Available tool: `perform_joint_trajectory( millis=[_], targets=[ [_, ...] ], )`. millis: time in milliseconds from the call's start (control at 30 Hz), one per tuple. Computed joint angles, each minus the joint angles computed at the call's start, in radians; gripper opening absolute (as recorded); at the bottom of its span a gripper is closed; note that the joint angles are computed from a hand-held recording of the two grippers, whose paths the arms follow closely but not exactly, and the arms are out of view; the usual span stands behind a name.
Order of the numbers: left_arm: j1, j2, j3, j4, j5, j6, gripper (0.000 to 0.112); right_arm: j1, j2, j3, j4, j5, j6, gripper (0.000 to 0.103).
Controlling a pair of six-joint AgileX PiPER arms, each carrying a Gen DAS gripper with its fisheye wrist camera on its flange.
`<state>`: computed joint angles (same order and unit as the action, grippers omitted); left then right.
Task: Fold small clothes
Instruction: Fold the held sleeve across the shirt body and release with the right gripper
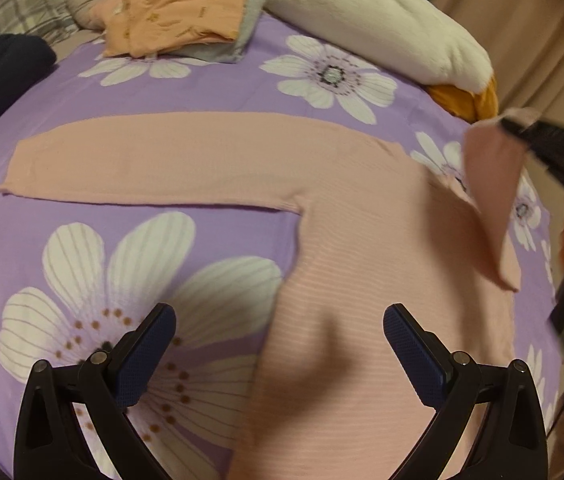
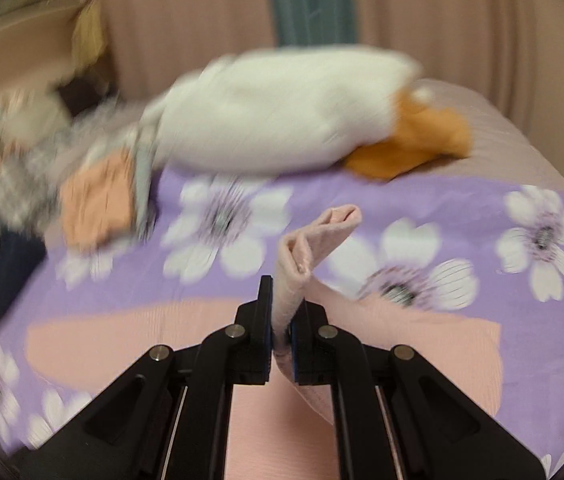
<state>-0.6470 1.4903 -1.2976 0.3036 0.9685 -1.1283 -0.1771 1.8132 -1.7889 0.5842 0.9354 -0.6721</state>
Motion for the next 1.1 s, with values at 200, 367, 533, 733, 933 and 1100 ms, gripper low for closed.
perform_joint_trajectory(
  millis=[200,367,533,733,933,1100],
  targets=[
    [0.041,-0.026,0.041,-0.006,-0.042,-0.010,0.103,0.158,-0.024,0.265,-0.165,-0.179,-0.054,0.008],
    [0.069,-0.013,0.027,-0.018,-0.064,-0.010,0.103,0.213,-0.012,0.307,-0.237,-0.143,-0.050,0.052],
    [0.099,0.014,-0.019,-0.043,-0.098,0.014,0.103,0.093,-0.055,0.329,0.046,0.009,-0.318,0.061],
    [0.114,0.087,-0.124,-0.058,-0.144,0.071,0.103,-0.162,0.018,0.205,0.200,0.190,-0.345,0.057],
    [0.167,0.222,-0.251,-0.312,-0.295,0.294,0.096,-0.310,0.187,0.026,0.183,0.217,-0.175,0.028],
    [0.185,0.371,-0.388,-0.498,-0.322,0.456,0.079,-0.373,0.255,-0.022,0.181,0.203,-0.133,0.020]
  ],
)
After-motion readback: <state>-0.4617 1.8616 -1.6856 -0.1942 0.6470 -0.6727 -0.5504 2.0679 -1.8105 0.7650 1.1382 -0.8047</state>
